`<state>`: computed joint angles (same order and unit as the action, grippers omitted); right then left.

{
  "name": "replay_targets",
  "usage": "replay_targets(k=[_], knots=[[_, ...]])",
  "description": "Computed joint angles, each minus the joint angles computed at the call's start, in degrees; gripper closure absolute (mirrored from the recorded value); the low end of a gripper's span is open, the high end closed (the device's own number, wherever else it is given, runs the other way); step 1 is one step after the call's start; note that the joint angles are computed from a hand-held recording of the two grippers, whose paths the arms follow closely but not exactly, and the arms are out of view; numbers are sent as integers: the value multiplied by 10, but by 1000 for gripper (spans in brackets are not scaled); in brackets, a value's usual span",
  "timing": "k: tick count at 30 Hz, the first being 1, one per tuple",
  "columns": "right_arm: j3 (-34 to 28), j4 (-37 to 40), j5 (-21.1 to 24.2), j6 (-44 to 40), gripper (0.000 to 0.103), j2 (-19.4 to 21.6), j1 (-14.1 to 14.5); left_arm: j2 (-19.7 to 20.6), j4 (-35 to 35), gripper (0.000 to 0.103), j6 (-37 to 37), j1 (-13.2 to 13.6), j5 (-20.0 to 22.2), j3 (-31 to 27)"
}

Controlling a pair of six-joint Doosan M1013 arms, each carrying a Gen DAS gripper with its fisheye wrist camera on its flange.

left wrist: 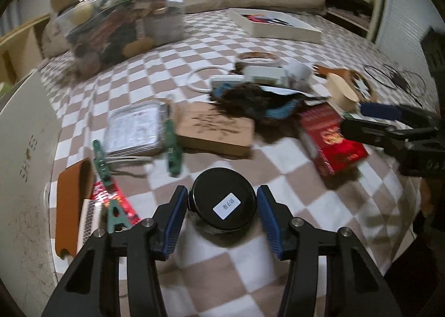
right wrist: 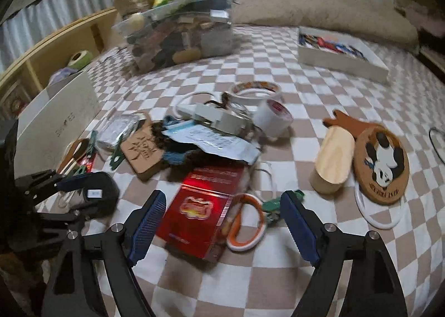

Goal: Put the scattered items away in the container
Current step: 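Lower the right tool over the red box while the left tool approaches the black tin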

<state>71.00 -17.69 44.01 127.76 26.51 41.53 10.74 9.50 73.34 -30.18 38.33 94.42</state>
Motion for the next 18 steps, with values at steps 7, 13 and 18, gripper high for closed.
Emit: replay_targets(k=[7,13,18], knots=[[-19,-33,31,9,19,18,17,-6,28,51,-44,-4,20,4],[-30,-58,58,22,19,36,25,-9,30,51,-56,0,24,8],[-23,-81,64,35,28,36,25,-5,50,37,-60,-5,32,8]])
